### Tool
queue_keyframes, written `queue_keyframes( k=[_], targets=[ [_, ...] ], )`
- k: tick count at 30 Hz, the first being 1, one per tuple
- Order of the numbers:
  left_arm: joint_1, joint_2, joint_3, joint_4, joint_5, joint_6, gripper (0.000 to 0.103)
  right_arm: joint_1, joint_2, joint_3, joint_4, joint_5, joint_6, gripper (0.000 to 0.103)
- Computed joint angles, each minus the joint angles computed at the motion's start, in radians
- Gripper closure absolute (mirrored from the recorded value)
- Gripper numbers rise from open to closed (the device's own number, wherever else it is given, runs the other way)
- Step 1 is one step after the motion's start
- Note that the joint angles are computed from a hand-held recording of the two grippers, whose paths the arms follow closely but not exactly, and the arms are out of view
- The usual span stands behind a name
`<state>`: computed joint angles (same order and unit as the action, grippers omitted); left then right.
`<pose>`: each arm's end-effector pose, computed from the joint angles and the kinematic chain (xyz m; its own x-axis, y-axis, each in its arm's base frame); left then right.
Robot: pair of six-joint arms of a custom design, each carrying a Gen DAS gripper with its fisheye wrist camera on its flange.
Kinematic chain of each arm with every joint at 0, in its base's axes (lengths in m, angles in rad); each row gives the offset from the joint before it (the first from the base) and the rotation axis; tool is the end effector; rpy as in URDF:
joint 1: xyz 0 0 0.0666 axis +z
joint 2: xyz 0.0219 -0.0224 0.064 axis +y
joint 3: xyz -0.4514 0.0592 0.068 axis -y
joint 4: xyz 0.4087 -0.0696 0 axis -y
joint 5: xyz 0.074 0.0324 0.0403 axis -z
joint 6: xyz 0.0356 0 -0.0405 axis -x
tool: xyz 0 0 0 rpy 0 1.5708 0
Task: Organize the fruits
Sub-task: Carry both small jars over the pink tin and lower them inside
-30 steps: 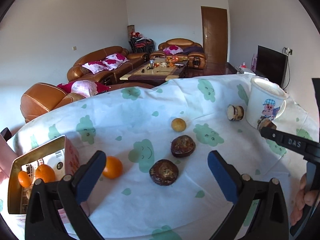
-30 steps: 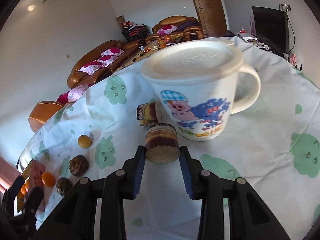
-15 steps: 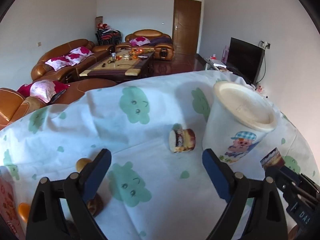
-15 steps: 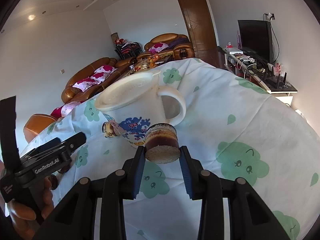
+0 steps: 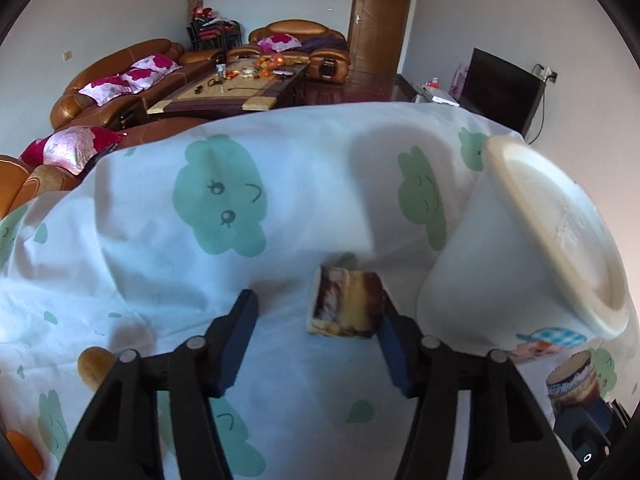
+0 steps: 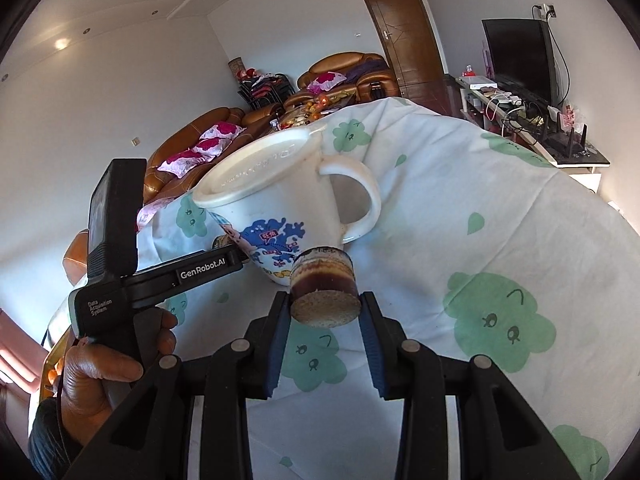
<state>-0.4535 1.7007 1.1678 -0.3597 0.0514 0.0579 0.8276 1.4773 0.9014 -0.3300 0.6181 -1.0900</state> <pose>0.5100 -0.2510 0.2763 -0.7258 0.2895 -0.6240 0.4252 0.9019 -0.0762 0.3224 0.3198 0.2826 -0.5638 0.4543 -0.6897 0.3065 0.8906 0.3361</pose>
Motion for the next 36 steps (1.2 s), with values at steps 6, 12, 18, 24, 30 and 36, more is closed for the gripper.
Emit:
queue_keyframes(
  k=[6,12,18,24,30,36],
  targets=[
    [0.004,-0.046,-0.06,0.053,-0.024,0.026,0.071,0.007,0.003,0.005,-0.005,0.041,0.026,0.066],
    [-0.025,-0.217,-0.236,0.182,-0.192,-0.052,0.071,0.027,0.01,0.014,-0.006,0.109,0.058,0.066],
    [0.033,-0.403,-0.391,0.195,-0.233,-0.042,0.071,0.078,0.04,0.06,-0.039,0.224,0.134,0.066],
    [0.129,-0.543,-0.516,0.245,-0.257,-0.109,0.071,0.14,0.093,0.136,-0.109,0.301,0.154,0.066],
    [0.274,-0.597,-0.569,0.258,-0.182,-0.146,0.071,0.21,0.173,0.239,-0.129,0.277,0.156,0.066],
    [0.434,-0.602,-0.58,0.276,-0.062,-0.201,0.071,0.252,0.271,0.367,-0.116,0.265,0.19,0.066]
  ],
)
